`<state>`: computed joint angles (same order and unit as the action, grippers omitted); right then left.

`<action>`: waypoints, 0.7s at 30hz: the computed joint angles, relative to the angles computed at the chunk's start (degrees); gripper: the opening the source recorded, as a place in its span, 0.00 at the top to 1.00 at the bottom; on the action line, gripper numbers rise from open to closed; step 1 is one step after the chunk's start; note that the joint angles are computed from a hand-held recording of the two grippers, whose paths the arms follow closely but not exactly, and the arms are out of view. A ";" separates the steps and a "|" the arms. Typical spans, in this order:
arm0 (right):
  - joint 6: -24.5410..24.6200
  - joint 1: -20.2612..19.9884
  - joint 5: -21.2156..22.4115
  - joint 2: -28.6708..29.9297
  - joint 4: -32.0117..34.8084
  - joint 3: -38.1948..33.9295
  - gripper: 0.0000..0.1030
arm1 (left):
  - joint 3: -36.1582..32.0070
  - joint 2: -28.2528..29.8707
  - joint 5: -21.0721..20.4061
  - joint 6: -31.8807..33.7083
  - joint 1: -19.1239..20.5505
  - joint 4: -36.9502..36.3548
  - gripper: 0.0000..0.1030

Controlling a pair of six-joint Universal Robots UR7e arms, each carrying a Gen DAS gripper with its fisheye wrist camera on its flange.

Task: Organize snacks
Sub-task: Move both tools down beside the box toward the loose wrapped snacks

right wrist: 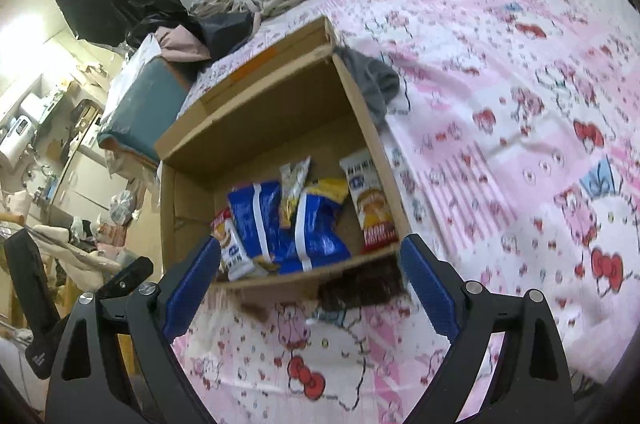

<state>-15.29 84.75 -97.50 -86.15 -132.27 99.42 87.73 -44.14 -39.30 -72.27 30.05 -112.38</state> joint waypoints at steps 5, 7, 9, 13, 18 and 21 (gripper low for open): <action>2.46 -1.06 -2.39 -0.76 3.77 0.27 0.09 | 1.87 -1.36 -1.81 -5.58 -0.37 2.86 0.14; 3.98 -1.78 -3.22 -1.04 5.66 0.19 0.09 | 2.81 -2.13 -2.48 -8.56 -0.41 4.20 0.14; 5.64 -2.41 -4.27 -1.32 6.93 0.19 0.09 | 3.31 -2.64 -3.15 -11.49 -0.22 5.81 0.14; 8.72 -3.40 -5.57 -1.03 9.00 -0.43 0.09 | 4.27 -3.28 -5.21 -15.29 0.55 7.01 0.14; 11.75 -3.86 -7.00 -0.36 10.28 -1.00 0.09 | 5.01 -2.18 -8.88 -14.97 2.17 3.63 0.15; 12.90 -4.19 -6.62 0.08 11.20 -1.37 0.09 | 3.25 0.69 -11.03 -11.45 3.34 1.17 0.21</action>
<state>-2.39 80.57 -104.12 -86.07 -121.07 98.05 90.98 -43.45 -50.32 -83.72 33.39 -111.21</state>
